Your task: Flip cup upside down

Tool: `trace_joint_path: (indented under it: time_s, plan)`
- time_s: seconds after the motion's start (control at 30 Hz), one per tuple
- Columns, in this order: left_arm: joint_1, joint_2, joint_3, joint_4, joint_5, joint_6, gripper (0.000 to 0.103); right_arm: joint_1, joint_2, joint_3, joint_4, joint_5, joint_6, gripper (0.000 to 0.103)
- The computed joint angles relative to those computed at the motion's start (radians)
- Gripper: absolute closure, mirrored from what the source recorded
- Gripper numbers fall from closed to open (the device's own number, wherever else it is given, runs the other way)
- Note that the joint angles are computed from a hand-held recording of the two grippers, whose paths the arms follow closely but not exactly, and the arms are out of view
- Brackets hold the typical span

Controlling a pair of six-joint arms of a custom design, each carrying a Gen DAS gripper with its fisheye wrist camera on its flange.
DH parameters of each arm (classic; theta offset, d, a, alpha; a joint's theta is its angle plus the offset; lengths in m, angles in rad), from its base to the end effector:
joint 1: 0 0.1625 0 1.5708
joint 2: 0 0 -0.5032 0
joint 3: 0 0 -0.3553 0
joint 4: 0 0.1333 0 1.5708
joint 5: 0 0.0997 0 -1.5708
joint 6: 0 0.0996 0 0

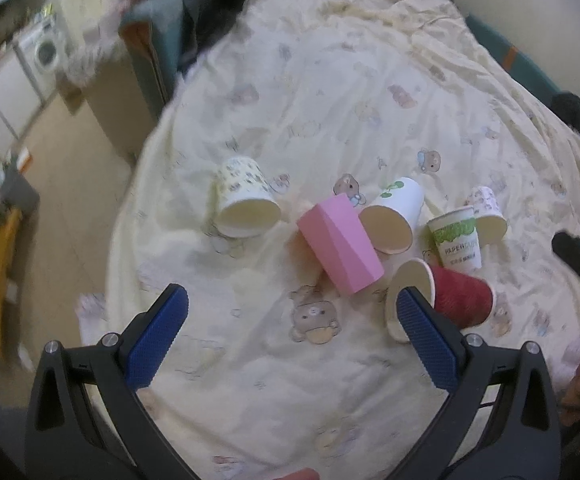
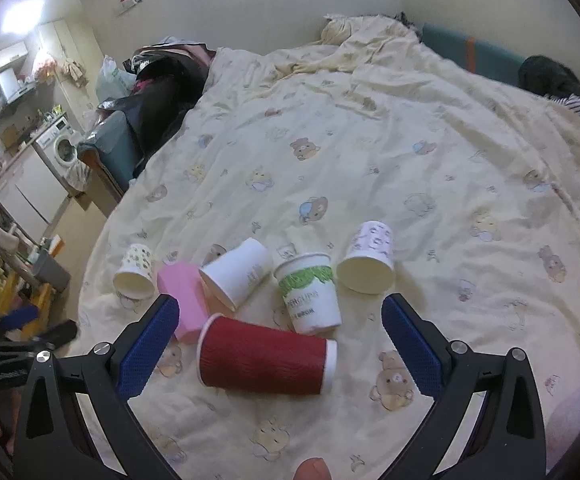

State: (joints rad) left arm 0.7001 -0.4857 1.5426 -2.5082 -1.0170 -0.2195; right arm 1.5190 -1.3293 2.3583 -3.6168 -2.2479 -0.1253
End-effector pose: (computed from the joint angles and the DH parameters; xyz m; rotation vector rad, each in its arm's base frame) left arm -0.4223 -0.5985 -0.0080 0.8725 2.4462 -0.2498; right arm 0.0490 -0.4251 0.3907 -0.3435 -2.1694 1.1296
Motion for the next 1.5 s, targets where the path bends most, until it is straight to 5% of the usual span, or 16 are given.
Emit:
trace_joint_path:
  time_s: [0.27,0.7,0.77,0.83,1.17,1.5]
  plan:
    - [0.031,0.132,-0.182,0.131,-0.047,-0.137,0.006,-0.082,0.025,-0.077,0.152,0.065,0.004,0.0]
    - [0.071,0.267,-0.327,0.289,-0.099,-0.267,0.02,-0.159,0.02,-0.055,0.134,0.118,0.046,0.0]
    - [0.077,0.273,-0.335,0.294,-0.118,-0.272,0.027,-0.16,0.023,-0.059,0.138,0.115,0.044,0.0]
    - [0.084,0.276,-0.346,0.318,-0.138,-0.283,0.046,-0.16,0.026,-0.063,0.141,0.111,0.042,0.0]
    - [0.06,0.222,-0.293,0.306,-0.149,-0.233,0.048,-0.156,0.028,-0.06,0.134,0.105,0.033,0.0]
    - [0.028,0.07,-0.093,0.183,-0.183,-0.144,0.05,-0.075,-0.01,0.025,0.101,0.085,0.078,0.0]
